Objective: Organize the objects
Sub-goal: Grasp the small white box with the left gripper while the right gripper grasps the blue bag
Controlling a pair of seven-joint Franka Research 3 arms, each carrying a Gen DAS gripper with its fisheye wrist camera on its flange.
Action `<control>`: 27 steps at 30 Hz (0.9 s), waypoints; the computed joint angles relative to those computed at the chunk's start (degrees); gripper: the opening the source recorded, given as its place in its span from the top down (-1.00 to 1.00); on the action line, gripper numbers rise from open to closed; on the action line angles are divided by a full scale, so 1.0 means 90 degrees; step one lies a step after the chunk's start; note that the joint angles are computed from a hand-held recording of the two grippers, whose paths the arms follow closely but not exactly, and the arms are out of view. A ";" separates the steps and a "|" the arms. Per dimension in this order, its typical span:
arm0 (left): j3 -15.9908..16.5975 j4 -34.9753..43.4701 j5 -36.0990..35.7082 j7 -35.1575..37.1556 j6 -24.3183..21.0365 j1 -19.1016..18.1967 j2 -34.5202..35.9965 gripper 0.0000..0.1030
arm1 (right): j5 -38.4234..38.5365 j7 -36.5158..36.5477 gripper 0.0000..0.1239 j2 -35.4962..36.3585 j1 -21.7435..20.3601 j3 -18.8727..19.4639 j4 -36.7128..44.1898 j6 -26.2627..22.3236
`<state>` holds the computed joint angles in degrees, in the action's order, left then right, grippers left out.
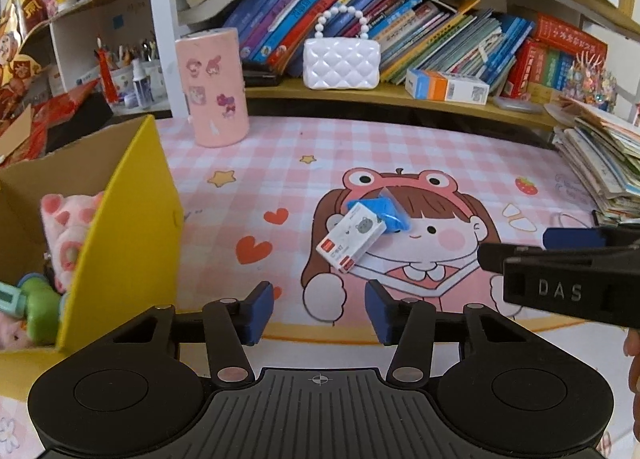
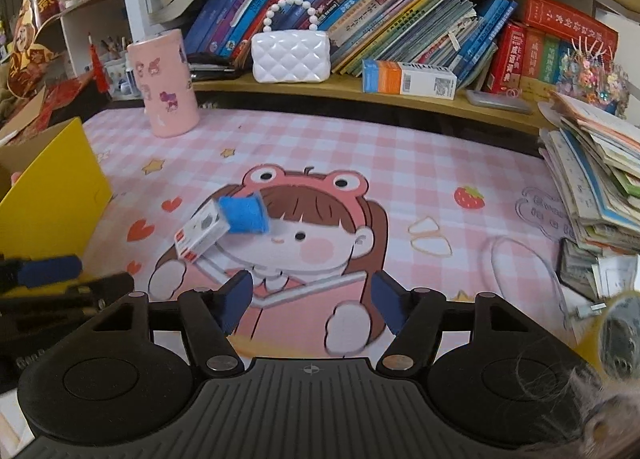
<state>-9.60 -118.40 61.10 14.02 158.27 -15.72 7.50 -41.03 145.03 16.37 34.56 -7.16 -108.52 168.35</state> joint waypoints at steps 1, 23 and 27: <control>0.0004 0.0108 -0.0002 0.0019 -0.0011 -0.0001 0.0108 0.05 | 0.0076 -0.0064 -0.03 0.0081 -0.0050 0.0023 0.0093 0.0015; 0.0700 0.1805 -0.0503 0.1573 -0.0122 -0.0598 0.1725 0.39 | 0.2326 -0.2328 -0.03 0.1032 -0.0305 0.0112 0.1269 0.0279; 0.0753 0.1309 -0.0335 0.0996 -0.0059 -0.0566 0.1247 0.40 | 0.3139 -0.3359 -0.03 0.1237 -0.0729 0.0757 0.1518 0.0188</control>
